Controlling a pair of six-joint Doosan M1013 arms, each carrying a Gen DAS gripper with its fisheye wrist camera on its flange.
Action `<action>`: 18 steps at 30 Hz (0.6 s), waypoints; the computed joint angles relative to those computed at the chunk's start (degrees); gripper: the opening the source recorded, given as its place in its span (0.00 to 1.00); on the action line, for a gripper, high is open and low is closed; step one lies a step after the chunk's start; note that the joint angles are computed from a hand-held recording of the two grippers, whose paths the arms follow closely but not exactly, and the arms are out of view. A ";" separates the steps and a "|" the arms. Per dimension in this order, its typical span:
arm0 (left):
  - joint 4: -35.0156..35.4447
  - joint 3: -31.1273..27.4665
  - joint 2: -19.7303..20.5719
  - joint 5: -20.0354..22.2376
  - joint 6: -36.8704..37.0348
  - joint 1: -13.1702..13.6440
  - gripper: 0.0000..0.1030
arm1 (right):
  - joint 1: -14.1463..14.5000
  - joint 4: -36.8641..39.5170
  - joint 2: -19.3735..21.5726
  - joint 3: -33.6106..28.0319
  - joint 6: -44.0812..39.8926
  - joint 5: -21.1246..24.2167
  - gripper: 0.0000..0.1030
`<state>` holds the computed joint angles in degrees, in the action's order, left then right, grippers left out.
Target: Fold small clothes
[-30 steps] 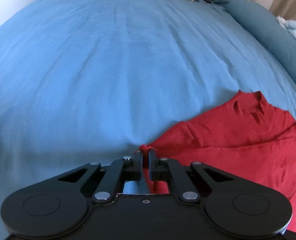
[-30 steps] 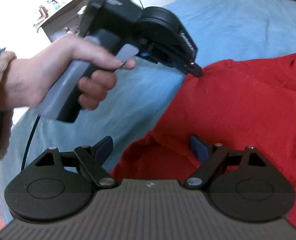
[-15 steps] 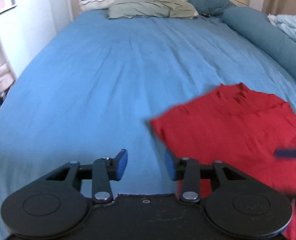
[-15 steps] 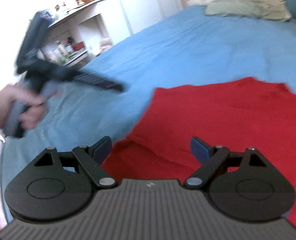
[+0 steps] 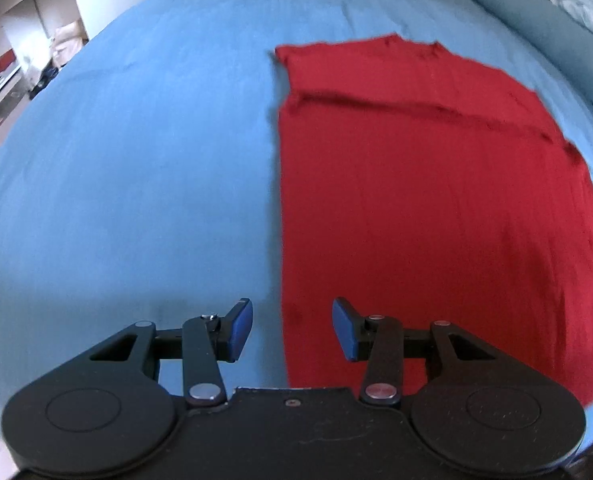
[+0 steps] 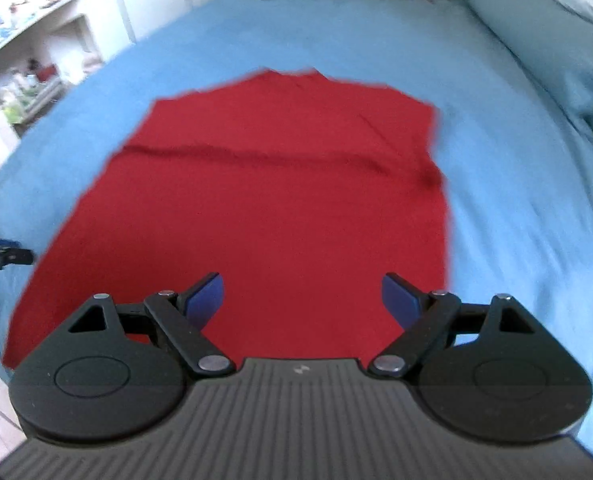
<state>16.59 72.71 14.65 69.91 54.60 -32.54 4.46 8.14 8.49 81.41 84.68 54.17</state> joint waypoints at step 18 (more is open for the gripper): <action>-0.32 5.52 -2.16 3.06 -5.99 -3.49 0.46 | -2.10 -5.04 -7.01 12.33 10.14 5.58 0.90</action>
